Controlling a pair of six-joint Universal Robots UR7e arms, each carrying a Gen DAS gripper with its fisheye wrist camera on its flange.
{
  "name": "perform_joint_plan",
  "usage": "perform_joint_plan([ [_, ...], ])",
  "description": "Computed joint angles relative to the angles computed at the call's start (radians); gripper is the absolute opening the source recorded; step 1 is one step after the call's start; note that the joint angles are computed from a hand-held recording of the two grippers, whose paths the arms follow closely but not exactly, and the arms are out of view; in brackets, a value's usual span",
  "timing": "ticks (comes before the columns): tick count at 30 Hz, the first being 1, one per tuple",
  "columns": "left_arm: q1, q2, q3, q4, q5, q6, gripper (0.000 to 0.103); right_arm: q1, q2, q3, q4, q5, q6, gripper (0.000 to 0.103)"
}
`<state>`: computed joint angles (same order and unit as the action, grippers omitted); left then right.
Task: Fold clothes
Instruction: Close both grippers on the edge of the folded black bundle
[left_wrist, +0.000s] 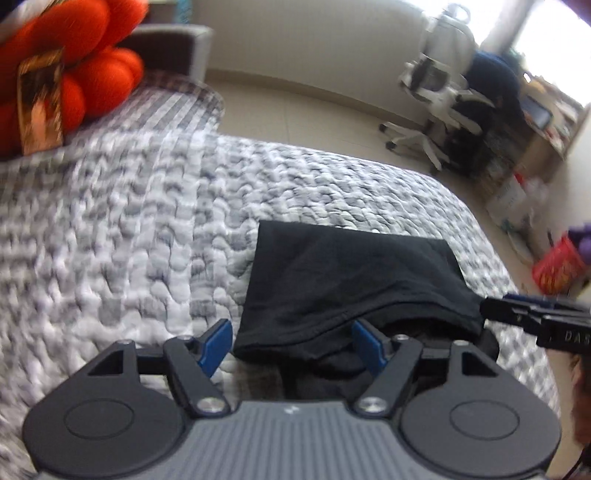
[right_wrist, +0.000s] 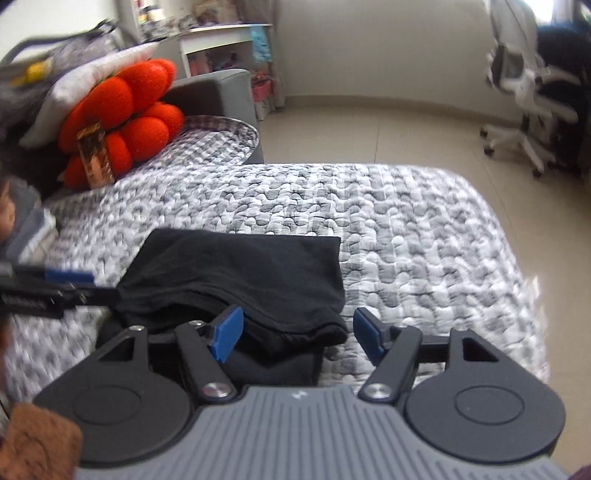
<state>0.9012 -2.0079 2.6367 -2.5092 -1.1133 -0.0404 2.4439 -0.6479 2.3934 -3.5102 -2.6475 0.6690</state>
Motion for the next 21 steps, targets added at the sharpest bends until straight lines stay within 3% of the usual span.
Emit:
perform_joint_plan([
  [4, 0.060, 0.037, 0.000, -0.053, -0.037, -0.011, 0.068, -0.024, 0.058, 0.010, -0.193, 0.028, -0.022, 0.070],
  [7, 0.120, 0.048, -0.029, -0.060, -0.113, -0.004, 0.067, -0.061, 0.049, 0.039, -0.231, 0.062, 0.029, 0.070],
  [13, 0.197, 0.079, -0.084, -0.037, -0.200, -0.011, 0.057, -0.084, 0.051, 0.096, -0.487, 0.150, 0.071, 0.069],
  [21, 0.218, 0.100, -0.102, -0.049, -0.241, -0.009, 0.052, -0.069, 0.053, 0.070, -0.431, 0.116, 0.067, 0.065],
])
